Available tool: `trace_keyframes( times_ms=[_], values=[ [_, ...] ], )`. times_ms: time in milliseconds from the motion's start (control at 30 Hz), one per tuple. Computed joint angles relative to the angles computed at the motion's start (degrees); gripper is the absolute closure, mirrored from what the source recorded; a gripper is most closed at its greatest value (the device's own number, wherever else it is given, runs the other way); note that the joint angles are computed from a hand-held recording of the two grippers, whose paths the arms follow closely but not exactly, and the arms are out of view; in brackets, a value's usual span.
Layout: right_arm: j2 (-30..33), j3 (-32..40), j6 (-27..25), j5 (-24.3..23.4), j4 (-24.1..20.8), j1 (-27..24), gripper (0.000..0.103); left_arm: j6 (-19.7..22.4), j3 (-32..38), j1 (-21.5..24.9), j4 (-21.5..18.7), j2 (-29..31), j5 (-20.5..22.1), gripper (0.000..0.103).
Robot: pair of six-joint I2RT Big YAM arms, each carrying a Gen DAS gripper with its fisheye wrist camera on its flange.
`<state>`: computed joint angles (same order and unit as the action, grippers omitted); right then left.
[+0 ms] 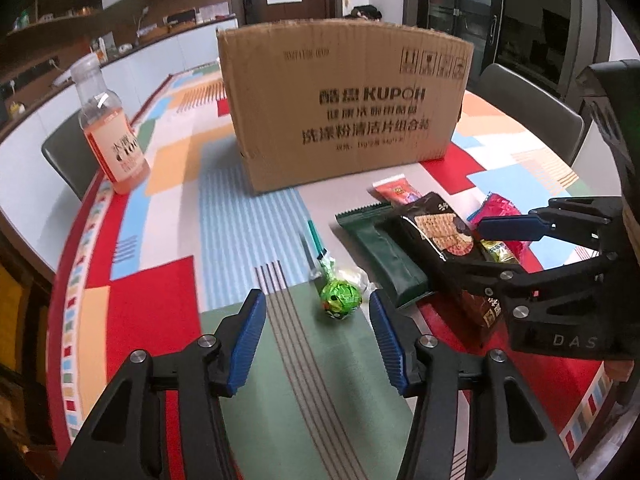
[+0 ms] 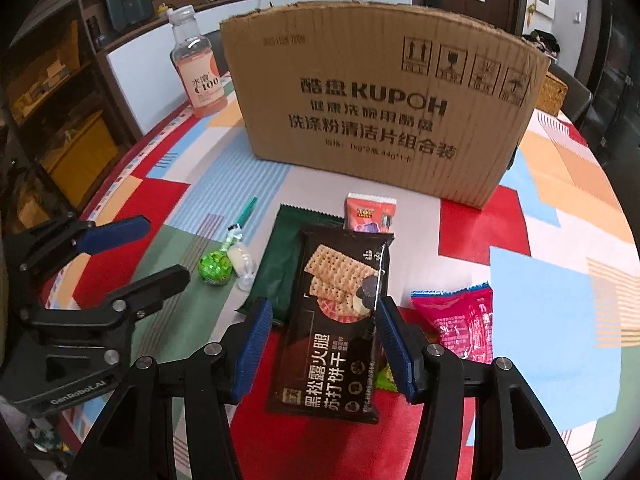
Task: Organize snacks
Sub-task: 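Grasp the green lollipop with the left tool while the right tool grasps the dark cracker packet, then carry the lollipop and cracker packet into the box and open both tools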
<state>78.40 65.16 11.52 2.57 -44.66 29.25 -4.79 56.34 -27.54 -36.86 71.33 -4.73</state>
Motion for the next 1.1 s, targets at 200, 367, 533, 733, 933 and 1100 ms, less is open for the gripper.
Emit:
trace_keyframes(
  times_ms=[200, 367, 533, 733, 933, 1100],
  values=[
    [1.3, 0.4, 0.6, -0.9, -0.2, -0.9, 0.048, -0.3, 0.9, -0.1, -0.2, 2.5, 1.4, 0.053],
    [2.4, 1.0, 0.9, -1.5, -0.3, -1.3, 0.046, -0.7, 1.6, 0.1, 0.0, 4.1, 2.4, 0.057],
    [3.8, 1.5, 1.5, -2.8, -0.4, -1.9, 0.045, -2.5, 2.7, 0.8, -0.1, 5.6, 4.2, 0.068],
    [3.7, 1.2, 1.8, -2.6, 0.2, -1.8, 0.046, -3.4, 3.1, 0.9, -0.5, 6.2, 5.2, 0.077],
    [2.7, 0.4, 2.3, -2.8, 0.5, -2.1, 0.053, -4.6, 2.9, 0.6, -0.7, 4.9, 5.4, 0.077],
    [1.3, -0.3, 2.9, -4.0, 0.5, -2.7, 0.053, -5.8, 2.4, 0.3, -0.4, 2.6, 5.3, 0.077]
  ],
)
